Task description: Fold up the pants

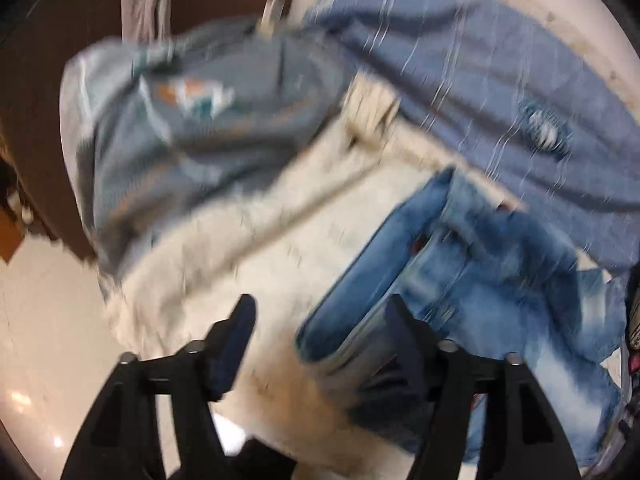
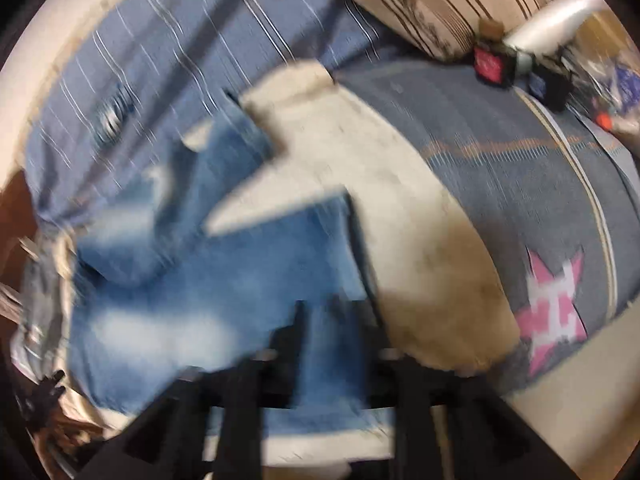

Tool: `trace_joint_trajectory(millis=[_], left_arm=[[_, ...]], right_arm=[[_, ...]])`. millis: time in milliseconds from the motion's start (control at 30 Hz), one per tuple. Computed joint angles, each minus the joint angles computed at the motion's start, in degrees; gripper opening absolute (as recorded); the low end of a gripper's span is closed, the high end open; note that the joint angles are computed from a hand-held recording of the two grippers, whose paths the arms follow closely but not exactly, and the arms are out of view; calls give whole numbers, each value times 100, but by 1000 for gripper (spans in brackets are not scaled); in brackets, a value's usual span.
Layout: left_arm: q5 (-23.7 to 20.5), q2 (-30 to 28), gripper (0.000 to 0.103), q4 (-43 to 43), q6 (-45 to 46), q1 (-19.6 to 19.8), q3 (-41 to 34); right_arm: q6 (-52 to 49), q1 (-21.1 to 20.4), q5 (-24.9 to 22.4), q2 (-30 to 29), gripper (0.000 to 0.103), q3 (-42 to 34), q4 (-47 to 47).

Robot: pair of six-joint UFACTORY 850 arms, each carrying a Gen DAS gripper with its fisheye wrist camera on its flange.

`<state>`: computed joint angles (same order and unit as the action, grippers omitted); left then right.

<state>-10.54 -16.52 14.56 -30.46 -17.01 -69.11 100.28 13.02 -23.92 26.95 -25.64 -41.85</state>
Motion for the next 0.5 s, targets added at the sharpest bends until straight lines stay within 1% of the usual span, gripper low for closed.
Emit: trace_joint_trajectory(millis=[33,67,100,133,167,200,233,267,300,333,367,400,433,467,500], left_arm=[[111,13,83,406,-251,-63,7],[143,-77,83,622,-263,-162,-89],[76,-193,83,598,-34,-254,-200],[-86,-343,83,334,434,-329,-336],[-270,-475,83,-102,999,-366,-440],[-522,-667,83,-322,1323,-394,-592],[-824,-869,82,-310,1408,-424,-761],[-971,-1000,80,-233,1352,-438,-833],[-958,-1080,80,-182,1261,-427,-812],[-869,-1092,80,-370,1410,-386,-760],[-777,-1103,81,-525,1522,-366,-743],[-746,-1087,81,-441,1456,-379,-726],[-736,-1060,81,-272,1333,-403,-701],[-686,-1038,81,9,1108,-436,-659],[-674,-1098,81,105,1034,-447,-715]], right_arm=[[137,-134,74,-87,84,-89,-243],[200,-196,101,-255,84,-164,-477],[22,-328,158,-502,84,-300,-472],[-395,-484,251,-727,84,-418,-226],[-994,-659,471,-999,78,-524,259],[-1418,-684,550,-1142,63,-572,620],[-1680,-656,423,-1390,51,-717,740],[-1722,-527,128,-1572,17,-885,621],[-1540,-360,-263,-1657,6,-1030,262],[-1218,-164,-634,-1681,4,-1131,-217],[-891,84,-1205,-1673,4,-1271,-808],[-584,242,-1536,-1653,4,-1318,-1158],[-441,306,-1700,-1621,4,-1349,-1362],[-337,328,-1884,-1705,4,-1417,-1495],[-294,313,-1979,-1846,4,-1459,-1533]])
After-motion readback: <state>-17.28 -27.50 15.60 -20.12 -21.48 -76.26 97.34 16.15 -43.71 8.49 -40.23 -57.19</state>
